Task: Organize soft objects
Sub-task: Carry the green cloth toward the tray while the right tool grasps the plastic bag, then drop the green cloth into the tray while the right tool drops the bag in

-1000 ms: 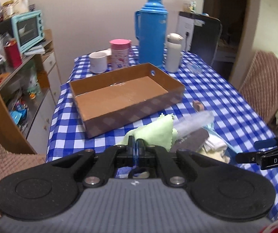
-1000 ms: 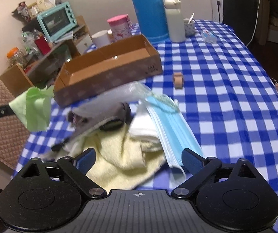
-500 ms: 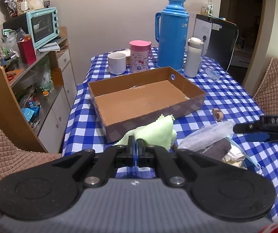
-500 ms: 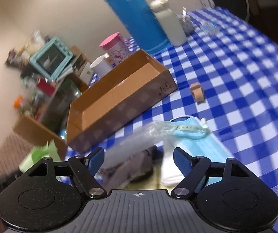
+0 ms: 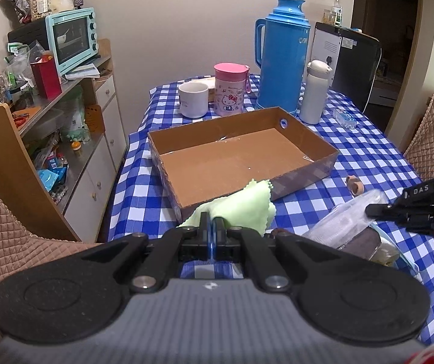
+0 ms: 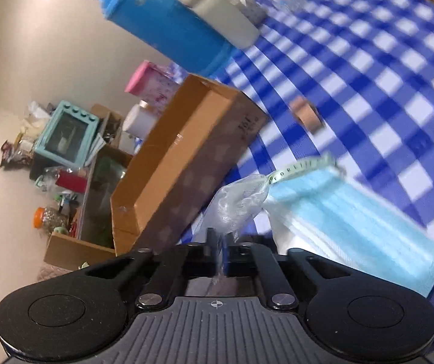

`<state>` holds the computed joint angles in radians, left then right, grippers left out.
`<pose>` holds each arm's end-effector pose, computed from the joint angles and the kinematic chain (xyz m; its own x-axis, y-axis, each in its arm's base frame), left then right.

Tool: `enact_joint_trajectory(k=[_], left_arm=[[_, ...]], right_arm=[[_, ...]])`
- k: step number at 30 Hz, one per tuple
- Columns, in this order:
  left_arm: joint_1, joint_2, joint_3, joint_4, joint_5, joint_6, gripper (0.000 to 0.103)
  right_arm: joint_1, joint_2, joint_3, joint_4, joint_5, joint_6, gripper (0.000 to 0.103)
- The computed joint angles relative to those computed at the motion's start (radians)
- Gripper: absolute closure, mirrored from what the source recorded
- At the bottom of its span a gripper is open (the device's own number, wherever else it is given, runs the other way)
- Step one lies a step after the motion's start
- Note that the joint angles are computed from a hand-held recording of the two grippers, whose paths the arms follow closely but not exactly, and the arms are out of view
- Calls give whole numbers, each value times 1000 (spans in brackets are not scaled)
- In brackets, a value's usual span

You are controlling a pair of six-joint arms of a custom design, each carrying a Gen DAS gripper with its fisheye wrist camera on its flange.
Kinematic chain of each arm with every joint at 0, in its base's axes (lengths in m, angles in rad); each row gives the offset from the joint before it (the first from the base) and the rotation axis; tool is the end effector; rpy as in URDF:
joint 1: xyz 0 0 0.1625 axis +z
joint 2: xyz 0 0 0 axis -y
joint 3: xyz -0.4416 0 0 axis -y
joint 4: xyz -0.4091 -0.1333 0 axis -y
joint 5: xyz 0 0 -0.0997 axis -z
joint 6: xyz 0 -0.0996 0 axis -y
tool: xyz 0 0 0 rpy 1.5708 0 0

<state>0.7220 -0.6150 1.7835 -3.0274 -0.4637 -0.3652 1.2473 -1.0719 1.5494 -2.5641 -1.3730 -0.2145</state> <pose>-0.3252 -0.5827 0.0265 -0.7112 -0.0696 -0.6995 0.4984 0.6518 -0.5717 -0.0806 -0.7213 0.3265 -0.9973 0.0392 -0.0620 0.0657 0.8527 -0.5183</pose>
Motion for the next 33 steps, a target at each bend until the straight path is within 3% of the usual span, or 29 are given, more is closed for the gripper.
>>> enact_joint_trajectory(k=[8, 15, 21, 33], left_arm=[[22, 23, -67, -49, -16, 115, 100], [54, 80, -195, -121, -37, 282, 100], [95, 134, -332, -111, -69, 365, 100], [193, 216, -559, 49, -127, 343, 100]], right_arm=[[43, -31, 54, -134, 28, -243, 103], [91, -2, 19, -127, 34, -352, 103], [127, 55, -45, -120, 37, -372, 103], [177, 221, -234, -91, 0, -334, 103]])
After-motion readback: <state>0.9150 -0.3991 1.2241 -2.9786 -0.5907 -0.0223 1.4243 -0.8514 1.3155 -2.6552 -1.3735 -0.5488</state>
